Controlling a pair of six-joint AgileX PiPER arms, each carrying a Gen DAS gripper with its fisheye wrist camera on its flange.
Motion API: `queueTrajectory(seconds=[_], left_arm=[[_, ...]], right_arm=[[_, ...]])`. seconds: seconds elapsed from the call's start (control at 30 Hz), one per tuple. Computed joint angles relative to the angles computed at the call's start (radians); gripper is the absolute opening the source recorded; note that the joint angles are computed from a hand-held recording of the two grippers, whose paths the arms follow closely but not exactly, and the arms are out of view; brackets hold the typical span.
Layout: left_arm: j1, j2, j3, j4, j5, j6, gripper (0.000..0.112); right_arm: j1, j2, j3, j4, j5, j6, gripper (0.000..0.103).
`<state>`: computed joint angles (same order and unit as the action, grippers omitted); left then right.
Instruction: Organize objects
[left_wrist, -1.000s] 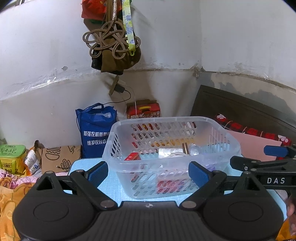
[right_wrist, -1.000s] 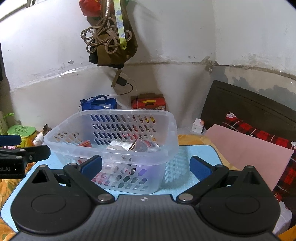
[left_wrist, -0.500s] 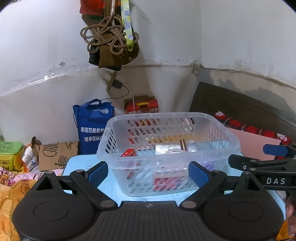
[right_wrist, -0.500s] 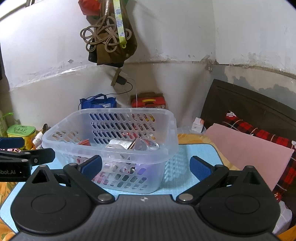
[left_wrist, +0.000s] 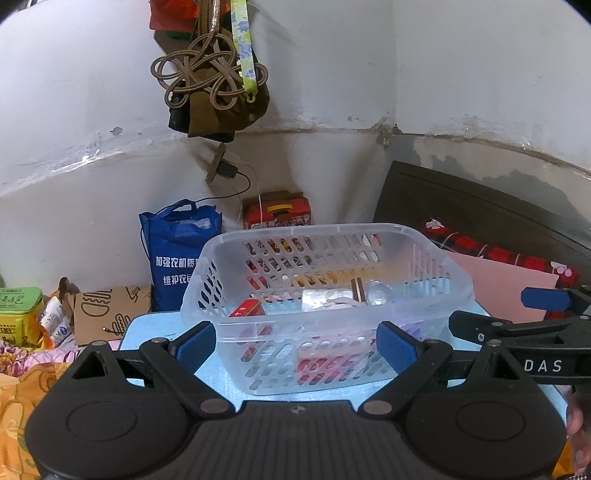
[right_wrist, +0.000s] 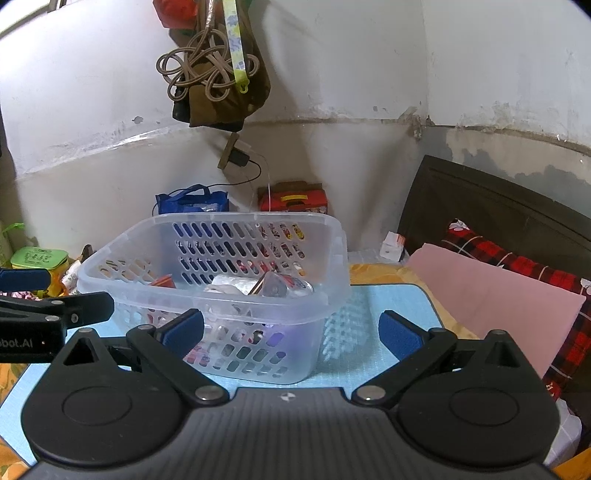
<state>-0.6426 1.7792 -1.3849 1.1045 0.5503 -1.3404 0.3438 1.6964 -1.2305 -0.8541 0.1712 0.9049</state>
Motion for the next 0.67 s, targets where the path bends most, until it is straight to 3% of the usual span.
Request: queueTrajectory(seconds=[0.67], left_arm=[[-0.026, 0.036, -0.043, 0.042, 0.044, -0.012, 0.095]], right_arm=[[-0.007, 0.005, -0.005, -0.007, 0.004, 0.002, 0.103]])
